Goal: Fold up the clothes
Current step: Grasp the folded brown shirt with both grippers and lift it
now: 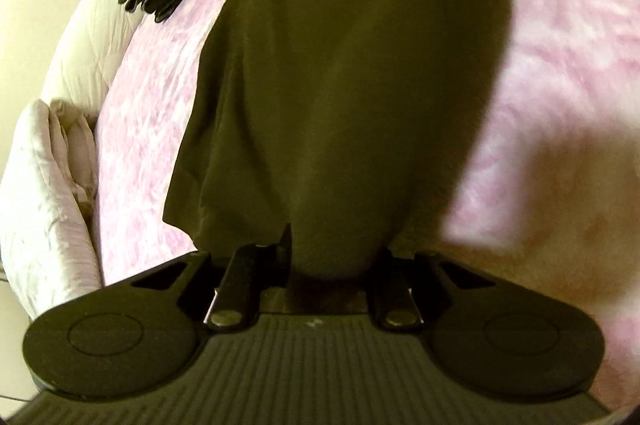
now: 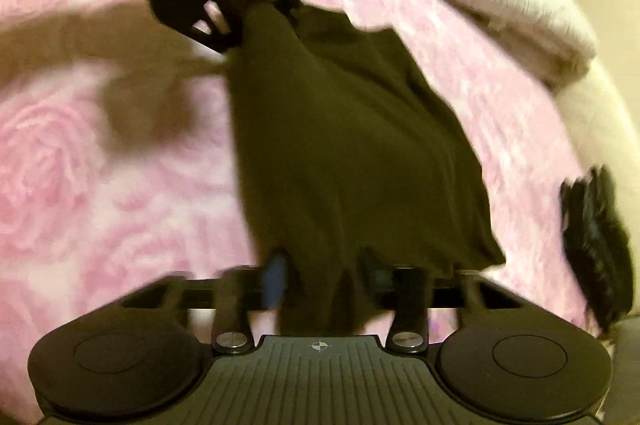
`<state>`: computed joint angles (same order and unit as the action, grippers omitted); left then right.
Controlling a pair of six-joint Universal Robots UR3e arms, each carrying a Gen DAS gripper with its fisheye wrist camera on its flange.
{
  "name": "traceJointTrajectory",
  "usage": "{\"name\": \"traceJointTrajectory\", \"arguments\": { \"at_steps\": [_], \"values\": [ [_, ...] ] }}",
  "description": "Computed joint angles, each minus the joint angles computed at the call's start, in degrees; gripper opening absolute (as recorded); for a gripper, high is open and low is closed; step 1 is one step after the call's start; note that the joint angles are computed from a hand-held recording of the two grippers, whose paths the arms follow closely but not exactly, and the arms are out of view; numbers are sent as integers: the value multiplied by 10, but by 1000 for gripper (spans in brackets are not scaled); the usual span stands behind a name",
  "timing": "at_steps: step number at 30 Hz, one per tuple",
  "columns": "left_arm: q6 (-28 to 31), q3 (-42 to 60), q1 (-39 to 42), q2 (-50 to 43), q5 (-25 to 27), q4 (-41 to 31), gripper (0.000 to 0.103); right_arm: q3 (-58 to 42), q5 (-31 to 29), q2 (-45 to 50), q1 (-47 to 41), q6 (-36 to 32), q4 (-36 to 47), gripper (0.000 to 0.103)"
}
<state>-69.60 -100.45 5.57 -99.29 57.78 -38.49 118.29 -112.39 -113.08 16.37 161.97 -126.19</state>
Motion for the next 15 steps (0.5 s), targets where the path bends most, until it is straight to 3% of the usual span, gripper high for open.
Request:
{"name": "traceJointTrajectory", "arguments": {
  "at_steps": [6, 9, 11, 12, 13, 15],
  "values": [
    [-14, 14, 5, 14, 1, -42, 11, -3, -79, 133, 51, 15, -115, 70],
    [-10, -2, 6, 21, 0, -25, 12, 15, -68, 133, 16, -6, -148, 70],
    [0, -29, 5, 25, 5, 12, 21, 31, -45, 116, -13, -26, -159, 70],
    [10, -48, 4, 26, 6, 40, 23, 39, -33, 107, -28, -37, -163, 68],
    [22, -71, 5, 25, 4, 80, 27, 46, -20, 98, -43, -47, -166, 57],
    [46, -99, 4, 22, 2, 131, 27, 49, -1, 90, -58, -69, -162, 48]
  ]
}}
